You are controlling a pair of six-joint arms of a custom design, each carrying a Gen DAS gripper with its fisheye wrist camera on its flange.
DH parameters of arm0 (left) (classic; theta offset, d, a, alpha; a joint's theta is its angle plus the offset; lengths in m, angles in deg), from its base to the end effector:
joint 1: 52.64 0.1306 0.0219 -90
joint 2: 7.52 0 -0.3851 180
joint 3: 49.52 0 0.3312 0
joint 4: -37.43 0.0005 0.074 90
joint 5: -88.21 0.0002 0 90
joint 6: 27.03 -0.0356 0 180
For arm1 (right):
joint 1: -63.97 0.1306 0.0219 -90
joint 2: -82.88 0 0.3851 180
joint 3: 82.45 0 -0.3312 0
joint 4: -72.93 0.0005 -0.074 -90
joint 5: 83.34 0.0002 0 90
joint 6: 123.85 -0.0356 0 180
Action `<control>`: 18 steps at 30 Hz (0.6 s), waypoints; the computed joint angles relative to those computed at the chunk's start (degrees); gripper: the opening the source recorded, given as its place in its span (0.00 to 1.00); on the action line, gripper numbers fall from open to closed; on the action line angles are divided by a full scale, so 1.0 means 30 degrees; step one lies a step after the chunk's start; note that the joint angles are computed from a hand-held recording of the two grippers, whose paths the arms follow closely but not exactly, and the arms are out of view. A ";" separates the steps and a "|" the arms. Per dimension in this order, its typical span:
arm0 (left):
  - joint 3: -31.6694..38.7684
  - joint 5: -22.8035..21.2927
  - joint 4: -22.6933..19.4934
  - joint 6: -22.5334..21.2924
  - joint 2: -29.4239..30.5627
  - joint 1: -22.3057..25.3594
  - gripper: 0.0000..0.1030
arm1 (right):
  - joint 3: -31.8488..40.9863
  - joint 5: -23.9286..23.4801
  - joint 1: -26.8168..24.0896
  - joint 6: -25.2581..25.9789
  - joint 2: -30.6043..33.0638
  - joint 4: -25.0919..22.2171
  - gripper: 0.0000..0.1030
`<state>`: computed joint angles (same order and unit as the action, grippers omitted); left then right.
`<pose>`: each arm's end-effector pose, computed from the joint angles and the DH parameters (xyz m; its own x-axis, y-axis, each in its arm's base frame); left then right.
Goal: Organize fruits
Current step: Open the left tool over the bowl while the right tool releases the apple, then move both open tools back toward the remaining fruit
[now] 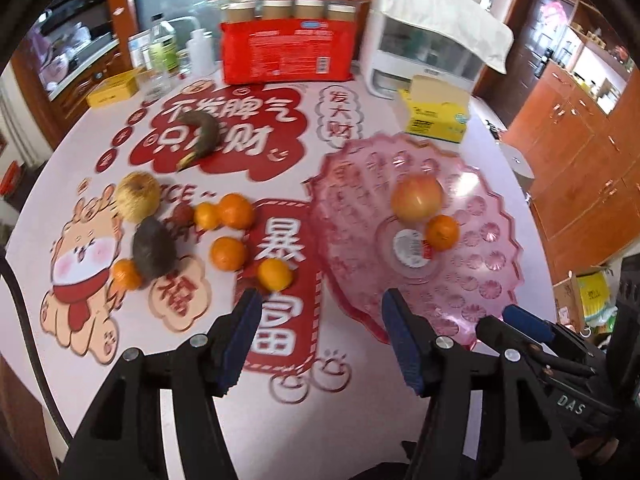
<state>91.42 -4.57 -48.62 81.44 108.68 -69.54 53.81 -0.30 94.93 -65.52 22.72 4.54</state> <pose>0.5220 -0.1573 0.5185 -0.8810 -0.0630 -0.4688 -0.0116 0.9937 -0.1117 0.5112 0.3111 0.4720 -0.8766 0.0819 -0.4742 -0.1345 0.9045 0.4047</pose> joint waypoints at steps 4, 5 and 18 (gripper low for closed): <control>-0.1956 -0.0043 0.0563 -0.0025 -0.1158 0.0530 0.59 | -0.0433 0.0223 0.0664 -0.0212 -0.0313 -0.0019 0.67; -0.2365 -0.0029 0.0662 -0.0078 -0.1390 0.0666 0.59 | -0.0567 0.0260 0.0782 -0.0278 -0.0400 0.0067 0.67; -0.5021 0.1455 0.0703 -0.2160 -0.3106 0.3425 0.59 | -0.0066 0.1410 0.2453 -0.2819 0.0027 0.0591 0.67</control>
<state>76.35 -0.21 -46.51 74.97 99.36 -59.26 53.61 3.93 102.29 -73.97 22.80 6.32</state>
